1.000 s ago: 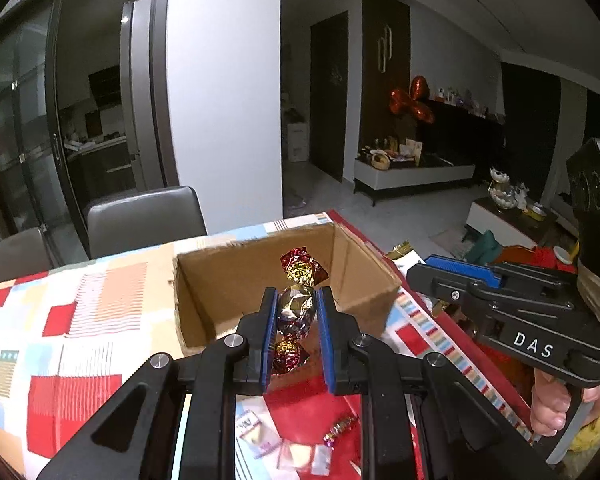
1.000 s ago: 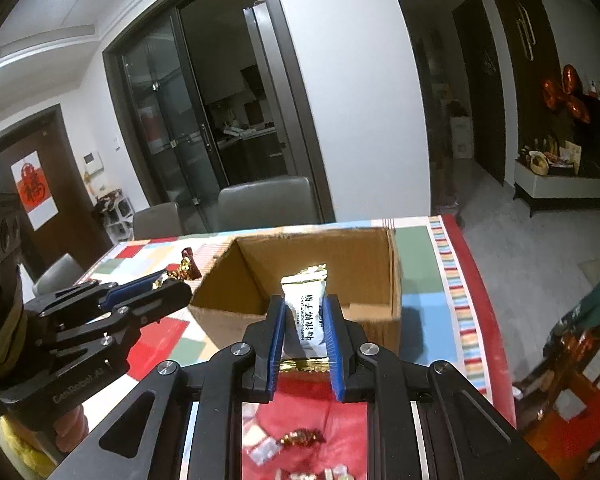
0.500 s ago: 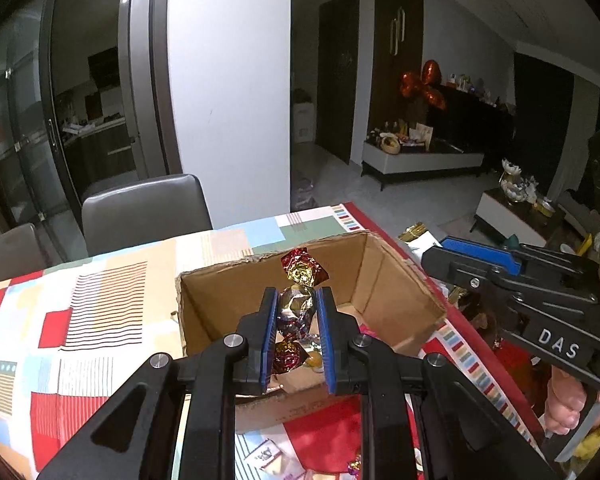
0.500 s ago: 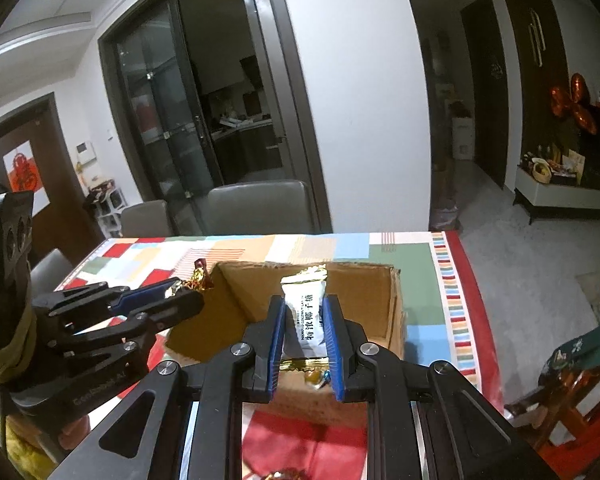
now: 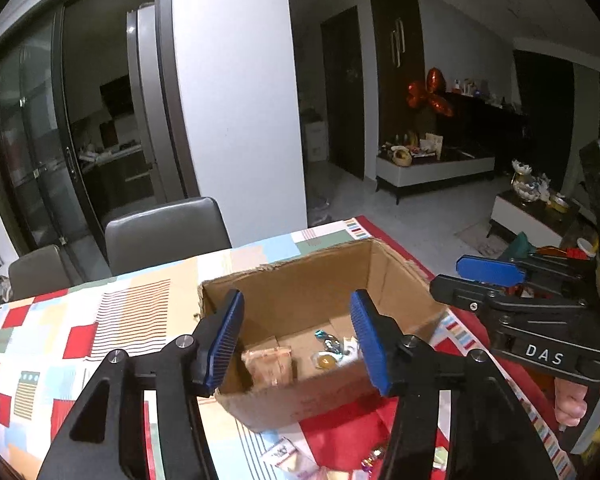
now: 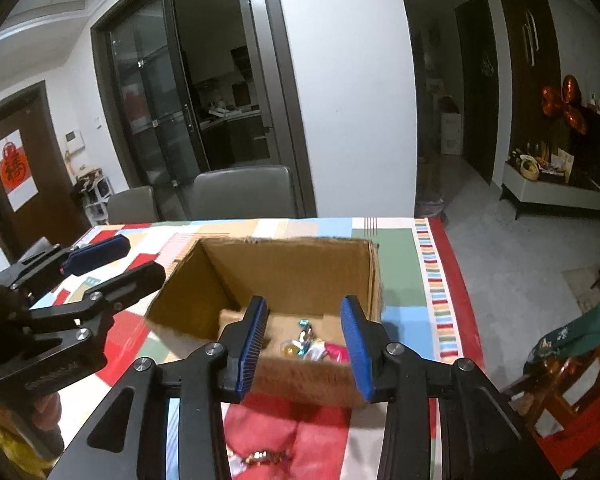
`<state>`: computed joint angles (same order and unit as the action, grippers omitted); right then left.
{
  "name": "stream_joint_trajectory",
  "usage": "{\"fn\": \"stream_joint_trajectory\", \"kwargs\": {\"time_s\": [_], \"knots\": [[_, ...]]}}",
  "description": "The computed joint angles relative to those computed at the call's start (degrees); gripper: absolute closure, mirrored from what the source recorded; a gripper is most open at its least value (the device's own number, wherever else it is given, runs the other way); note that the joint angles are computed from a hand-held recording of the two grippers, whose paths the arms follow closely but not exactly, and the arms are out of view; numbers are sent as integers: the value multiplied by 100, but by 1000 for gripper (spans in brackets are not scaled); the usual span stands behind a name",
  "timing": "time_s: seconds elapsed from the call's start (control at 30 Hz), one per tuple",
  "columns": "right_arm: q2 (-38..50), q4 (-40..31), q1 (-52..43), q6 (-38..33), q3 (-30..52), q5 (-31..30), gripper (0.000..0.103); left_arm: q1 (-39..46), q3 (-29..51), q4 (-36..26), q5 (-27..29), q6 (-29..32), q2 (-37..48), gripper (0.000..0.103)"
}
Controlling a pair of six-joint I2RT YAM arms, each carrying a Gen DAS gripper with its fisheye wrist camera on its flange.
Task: Organize snacks
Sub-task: 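Move both open tools back toward the remaining snacks on the table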
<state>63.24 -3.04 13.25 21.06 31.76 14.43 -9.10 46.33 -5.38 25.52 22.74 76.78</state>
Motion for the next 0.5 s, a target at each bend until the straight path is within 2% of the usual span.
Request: {"fn": "stream_joint_trajectory", "kwargs": {"time_s": [0.2, 0.4, 0.5], "knots": [[-842, -339, 484, 197, -479, 468, 63, 259, -702, -51, 382, 241, -830, 49], [-1549, -837, 1239, 708, -873, 1132, 63, 438, -1301, -164, 683, 617, -1408, 49], [-1742, -966, 1467, 1009, -1078, 1158, 63, 454, -1619, -195, 722, 838, -1626, 49]]}}
